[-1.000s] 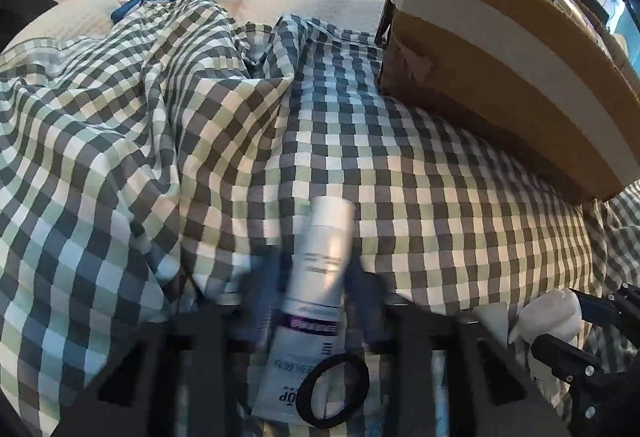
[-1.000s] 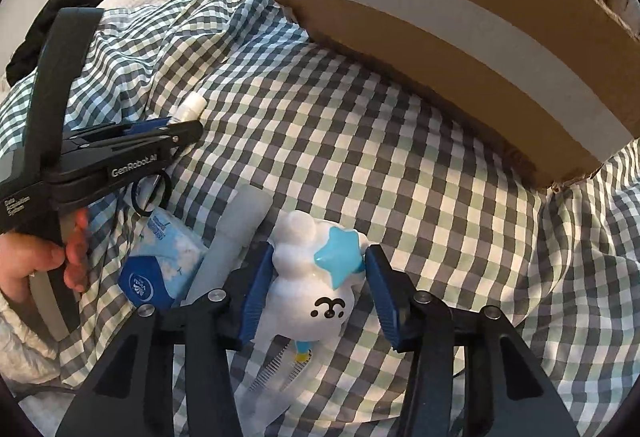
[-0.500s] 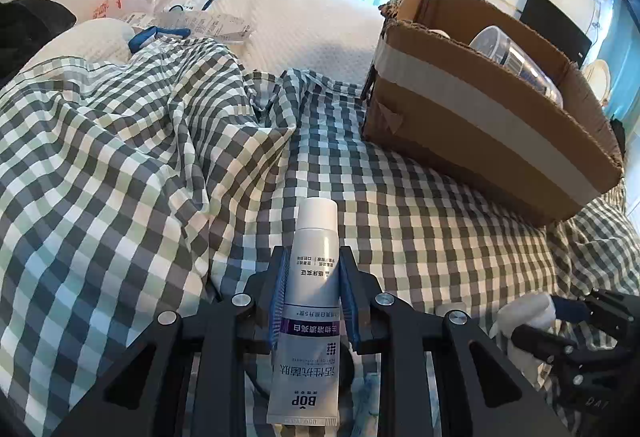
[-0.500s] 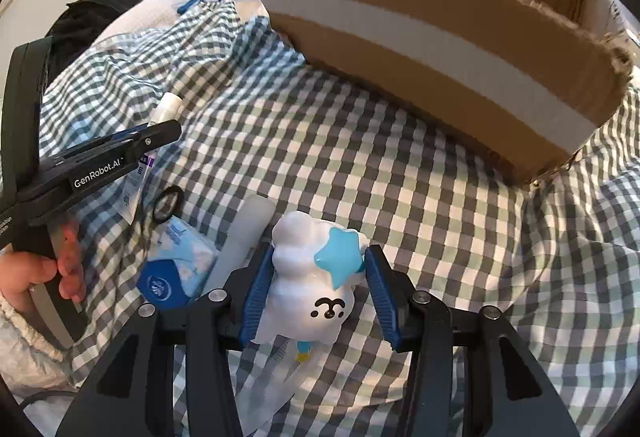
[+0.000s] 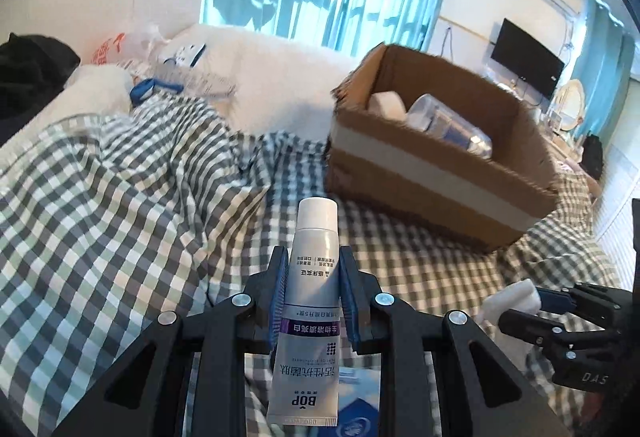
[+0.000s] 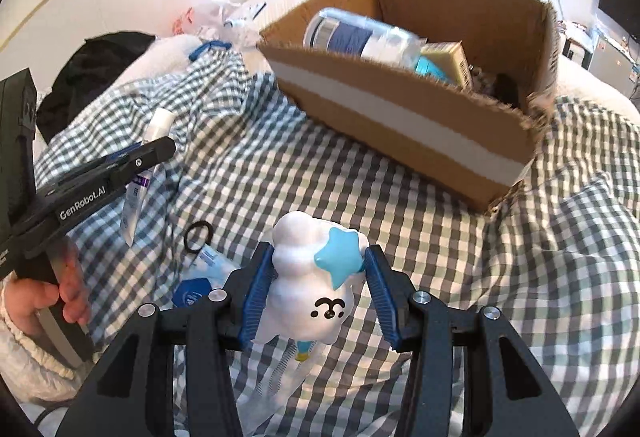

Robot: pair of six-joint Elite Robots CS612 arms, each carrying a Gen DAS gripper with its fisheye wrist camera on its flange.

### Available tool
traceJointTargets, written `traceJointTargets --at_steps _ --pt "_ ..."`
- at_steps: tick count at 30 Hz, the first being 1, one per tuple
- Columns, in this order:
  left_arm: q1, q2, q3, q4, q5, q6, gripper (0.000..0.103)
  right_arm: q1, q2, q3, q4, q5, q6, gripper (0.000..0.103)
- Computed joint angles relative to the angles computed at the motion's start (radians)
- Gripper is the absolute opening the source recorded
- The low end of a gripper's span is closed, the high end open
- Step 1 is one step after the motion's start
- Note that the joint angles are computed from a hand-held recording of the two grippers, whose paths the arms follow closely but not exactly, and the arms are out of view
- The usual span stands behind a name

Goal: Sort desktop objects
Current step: 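Carry the white tube and plush toy over the box and open both tools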

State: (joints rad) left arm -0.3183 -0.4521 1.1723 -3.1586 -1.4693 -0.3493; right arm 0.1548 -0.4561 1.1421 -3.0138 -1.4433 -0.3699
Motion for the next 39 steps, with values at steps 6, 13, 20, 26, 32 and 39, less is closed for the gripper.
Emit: traceJointTargets --at_steps 6,13,20,26,32,39 --pt "-0.006 -0.017 0.019 -0.046 -0.005 0.008 0.025 -0.002 -0.029 0.041 -0.055 0.02 0.005 0.046" --pt "-0.016 -0.027 -0.01 -0.067 -0.007 0.079 0.025 0.003 -0.059 0.044 -0.103 0.038 -0.027 0.046" --pt "-0.025 -0.005 -0.12 -0.064 -0.038 0.177 0.025 0.0 -0.07 -0.002 -0.177 0.045 -0.016 0.046" --pt "-0.027 0.055 -0.266 0.004 -0.062 0.199 0.025 -0.008 -0.034 -0.112 -0.156 0.042 0.016 0.046" --pt "-0.028 0.14 -0.455 0.104 -0.084 0.23 0.025 -0.015 0.052 -0.301 -0.051 0.02 0.045 0.046" --pt "-0.027 0.323 -0.827 0.32 -0.111 0.247 0.025 -0.025 0.17 -0.543 0.078 -0.027 0.069 0.046"
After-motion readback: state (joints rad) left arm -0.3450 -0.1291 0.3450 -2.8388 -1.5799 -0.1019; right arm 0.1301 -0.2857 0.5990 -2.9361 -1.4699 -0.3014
